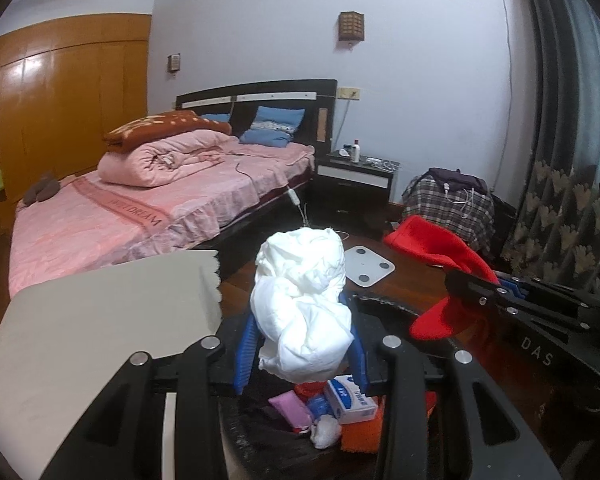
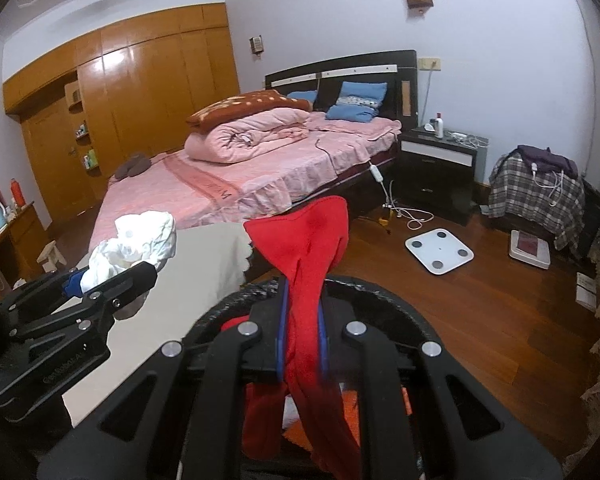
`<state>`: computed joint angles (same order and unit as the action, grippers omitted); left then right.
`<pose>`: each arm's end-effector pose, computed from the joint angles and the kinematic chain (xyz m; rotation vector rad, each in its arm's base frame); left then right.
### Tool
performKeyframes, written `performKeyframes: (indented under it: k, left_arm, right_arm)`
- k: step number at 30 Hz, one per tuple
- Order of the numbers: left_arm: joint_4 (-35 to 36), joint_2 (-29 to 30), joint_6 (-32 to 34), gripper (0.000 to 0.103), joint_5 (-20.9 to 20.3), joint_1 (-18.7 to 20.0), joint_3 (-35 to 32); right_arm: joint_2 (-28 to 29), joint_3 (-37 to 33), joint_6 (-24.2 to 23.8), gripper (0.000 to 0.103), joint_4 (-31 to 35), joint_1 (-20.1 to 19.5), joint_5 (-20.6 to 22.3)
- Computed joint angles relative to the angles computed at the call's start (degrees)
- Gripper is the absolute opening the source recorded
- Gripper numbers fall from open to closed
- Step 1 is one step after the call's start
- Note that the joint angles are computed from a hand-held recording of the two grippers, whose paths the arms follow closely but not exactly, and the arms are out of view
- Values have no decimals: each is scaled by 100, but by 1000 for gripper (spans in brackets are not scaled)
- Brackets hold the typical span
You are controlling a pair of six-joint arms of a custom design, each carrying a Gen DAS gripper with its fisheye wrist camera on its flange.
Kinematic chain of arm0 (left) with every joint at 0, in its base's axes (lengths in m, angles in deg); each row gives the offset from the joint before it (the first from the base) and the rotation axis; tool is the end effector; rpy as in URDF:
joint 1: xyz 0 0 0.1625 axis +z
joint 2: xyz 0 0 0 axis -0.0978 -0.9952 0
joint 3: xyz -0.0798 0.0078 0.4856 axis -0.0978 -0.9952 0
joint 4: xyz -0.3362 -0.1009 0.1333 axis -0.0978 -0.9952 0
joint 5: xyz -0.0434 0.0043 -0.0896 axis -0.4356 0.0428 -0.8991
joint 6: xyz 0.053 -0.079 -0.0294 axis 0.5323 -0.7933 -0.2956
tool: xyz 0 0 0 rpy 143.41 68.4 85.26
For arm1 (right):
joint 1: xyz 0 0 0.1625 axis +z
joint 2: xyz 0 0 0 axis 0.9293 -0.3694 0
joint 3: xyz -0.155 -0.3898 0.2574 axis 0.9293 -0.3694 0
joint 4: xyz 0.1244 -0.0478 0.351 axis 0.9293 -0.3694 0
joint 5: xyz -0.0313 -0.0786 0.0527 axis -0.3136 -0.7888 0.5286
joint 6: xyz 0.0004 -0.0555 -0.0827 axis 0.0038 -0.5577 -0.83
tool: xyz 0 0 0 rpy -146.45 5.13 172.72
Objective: Collect trash
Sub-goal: 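Carry the white tissue and red gloves over the bin with both tools, then open both tools to drop the tissue and gloves into the bin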
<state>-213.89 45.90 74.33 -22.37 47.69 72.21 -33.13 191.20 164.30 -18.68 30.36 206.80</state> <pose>-0.2543 -0.4662 0.0694 1.3244 2.3882 -0.9073 0.1282 -0.3721 0.1640 0.0841 -2.0374 1.3337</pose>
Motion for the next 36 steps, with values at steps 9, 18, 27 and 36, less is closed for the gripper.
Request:
performKeyframes:
  k: [9,18,27,36]
  left_arm:
    - [47,280,30,39,-141,-10,-172]
    - [233,500,41,39,-214,59,-434]
    - [413,690,66,39,-245,128,-640]
    - [599,834,84,40,-296,228,-812]
  right_arm:
    - [-103,138,16,11,-61,-307,-137]
    - [-105,73,63,11,81,-501,-197]
    - [-7,-48,137,11,226,-666,-201]
    - [63,-136,167,11,399,-934,-364]
